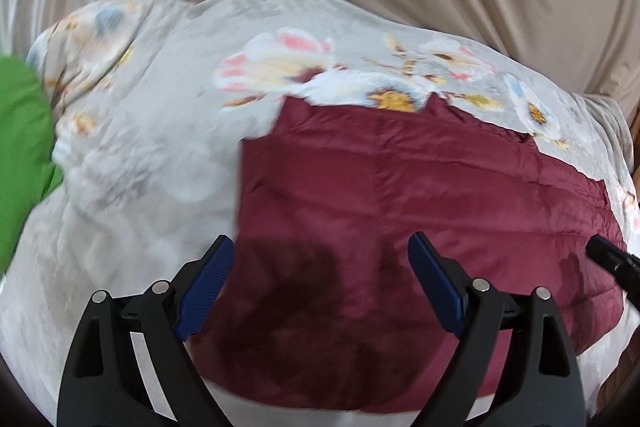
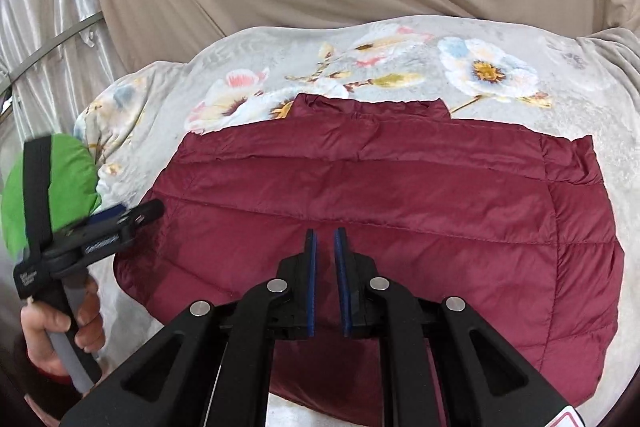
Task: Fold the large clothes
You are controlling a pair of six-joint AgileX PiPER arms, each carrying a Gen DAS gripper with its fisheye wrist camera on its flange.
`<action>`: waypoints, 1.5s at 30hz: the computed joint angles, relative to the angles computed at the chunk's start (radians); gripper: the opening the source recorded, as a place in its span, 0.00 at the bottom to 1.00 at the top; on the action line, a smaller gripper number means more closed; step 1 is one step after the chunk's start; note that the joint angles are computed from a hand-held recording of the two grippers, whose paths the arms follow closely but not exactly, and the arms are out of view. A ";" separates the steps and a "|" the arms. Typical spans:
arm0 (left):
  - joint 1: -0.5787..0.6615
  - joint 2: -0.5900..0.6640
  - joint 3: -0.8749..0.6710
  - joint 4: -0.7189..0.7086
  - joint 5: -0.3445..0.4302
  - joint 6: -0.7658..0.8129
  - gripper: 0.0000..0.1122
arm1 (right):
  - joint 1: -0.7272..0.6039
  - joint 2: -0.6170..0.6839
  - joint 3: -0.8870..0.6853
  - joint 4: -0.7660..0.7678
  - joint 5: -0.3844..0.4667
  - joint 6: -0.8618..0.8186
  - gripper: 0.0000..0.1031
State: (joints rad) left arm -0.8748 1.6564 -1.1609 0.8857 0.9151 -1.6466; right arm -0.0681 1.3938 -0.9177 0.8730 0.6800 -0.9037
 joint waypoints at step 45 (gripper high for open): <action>0.173 -0.221 0.079 -0.340 -0.695 0.374 0.07 | 0.107 0.570 -0.535 -0.045 0.216 0.069 0.01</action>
